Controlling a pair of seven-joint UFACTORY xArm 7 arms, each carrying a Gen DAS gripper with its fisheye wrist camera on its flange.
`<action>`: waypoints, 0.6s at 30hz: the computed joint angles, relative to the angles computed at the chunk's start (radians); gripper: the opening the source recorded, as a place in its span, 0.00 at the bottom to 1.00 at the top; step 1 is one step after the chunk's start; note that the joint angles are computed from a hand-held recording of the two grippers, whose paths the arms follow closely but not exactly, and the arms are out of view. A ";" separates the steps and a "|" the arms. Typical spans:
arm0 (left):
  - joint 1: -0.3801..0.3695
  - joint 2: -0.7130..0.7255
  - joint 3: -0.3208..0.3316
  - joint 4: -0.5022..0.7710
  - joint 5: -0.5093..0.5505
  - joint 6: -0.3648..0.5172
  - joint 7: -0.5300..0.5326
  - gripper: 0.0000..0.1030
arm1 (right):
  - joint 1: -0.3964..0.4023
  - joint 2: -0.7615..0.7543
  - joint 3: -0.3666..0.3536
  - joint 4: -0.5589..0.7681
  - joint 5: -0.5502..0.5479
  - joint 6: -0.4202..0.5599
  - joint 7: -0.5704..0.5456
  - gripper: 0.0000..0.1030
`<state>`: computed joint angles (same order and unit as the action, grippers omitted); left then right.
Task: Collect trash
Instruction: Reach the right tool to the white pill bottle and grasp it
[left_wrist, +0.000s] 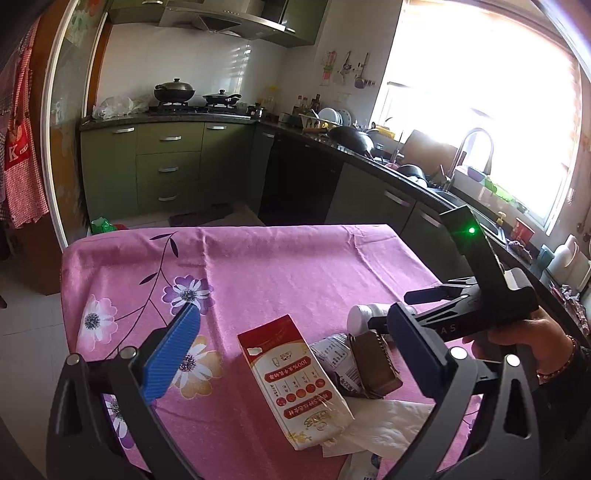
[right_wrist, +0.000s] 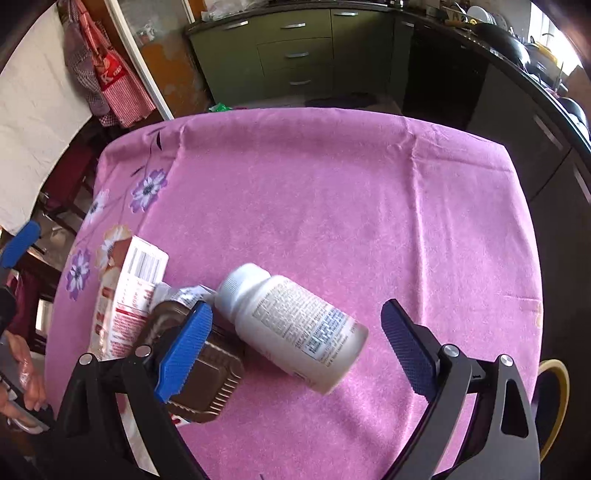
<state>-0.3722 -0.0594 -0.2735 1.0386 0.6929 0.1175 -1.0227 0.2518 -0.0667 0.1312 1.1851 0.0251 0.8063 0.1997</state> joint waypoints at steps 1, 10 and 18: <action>0.000 -0.001 -0.002 0.002 0.009 0.001 -0.004 0.94 | -0.001 0.004 -0.003 0.002 0.010 0.008 -0.003 0.88; -0.008 0.002 0.000 0.002 -0.019 0.005 0.020 0.94 | -0.009 0.033 -0.015 0.029 0.136 0.068 -0.111 0.81; -0.017 0.012 0.001 0.011 -0.028 0.013 0.037 0.94 | -0.005 0.050 -0.009 0.066 0.119 0.145 -0.241 0.73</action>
